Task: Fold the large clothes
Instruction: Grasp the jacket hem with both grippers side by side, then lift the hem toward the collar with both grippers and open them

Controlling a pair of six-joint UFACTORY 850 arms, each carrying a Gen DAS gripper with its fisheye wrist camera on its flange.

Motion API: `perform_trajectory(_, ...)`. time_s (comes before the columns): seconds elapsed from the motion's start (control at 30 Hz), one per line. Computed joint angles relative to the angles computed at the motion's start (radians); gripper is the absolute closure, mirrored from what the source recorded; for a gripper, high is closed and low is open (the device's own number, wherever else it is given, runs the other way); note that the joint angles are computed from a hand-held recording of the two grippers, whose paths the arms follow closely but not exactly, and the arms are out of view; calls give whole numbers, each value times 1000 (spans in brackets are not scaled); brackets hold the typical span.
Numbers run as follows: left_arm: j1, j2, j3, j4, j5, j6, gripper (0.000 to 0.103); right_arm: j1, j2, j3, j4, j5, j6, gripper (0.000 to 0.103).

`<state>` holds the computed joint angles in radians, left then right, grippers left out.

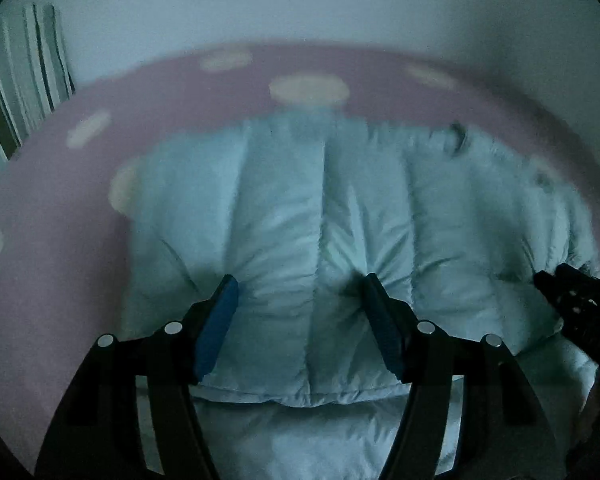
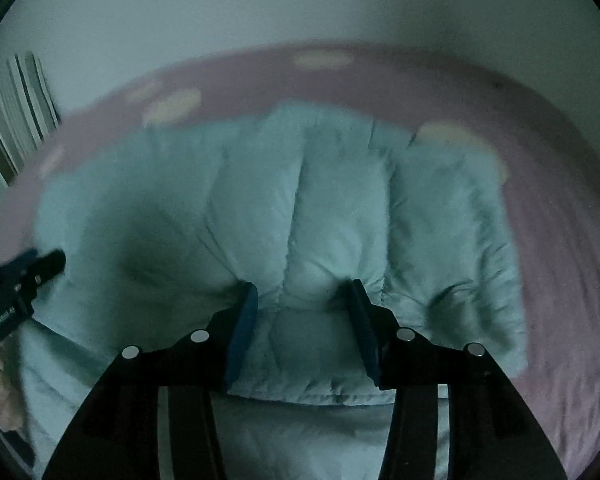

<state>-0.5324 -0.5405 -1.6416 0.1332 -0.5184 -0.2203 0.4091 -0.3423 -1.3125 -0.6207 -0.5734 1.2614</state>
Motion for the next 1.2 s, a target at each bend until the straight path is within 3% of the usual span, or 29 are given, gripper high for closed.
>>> perform_trajectory(0.17, -13, -8, 14, 81, 15, -67, 40, -7, 1, 24, -23, 23, 21, 57)
perform_trajectory(0.4, -7, 17, -24, -36, 75, 3, 42, -15, 28, -3, -85, 52, 84, 55)
perform_trajectory(0.5, -11, -54, -124, -66, 37, 30, 42, -29, -31, -74, -73, 48, 44, 55)
perform_trajectory(0.67, -29, -196, -303, 2, -120, 15, 42, -56, -118, -151, 66, 11, -121, 54)
perform_trajectory(0.73, -38, -220, -322, 42, -140, 12, 41, -57, -134, -155, 73, 10, -137, 54)
perform_trajectory(0.9, -32, -138, -239, 44, -78, -11, 42, -49, -80, -130, 61, 3, -115, 54)
perform_trajectory(1.0, -22, -43, -106, 208, 3, -181, 42, -25, -13, -57, -18, 1, -42, 53)
perform_trajectory(1.07, -4, -19, -66, 252, 13, -243, 42, -7, 12, -20, -85, -36, 29, 50)
perform_trajectory(1.2, 48, -68, -97, 19, -55, -45, 39, -27, 14, 24, 2, -22, -3, 47)
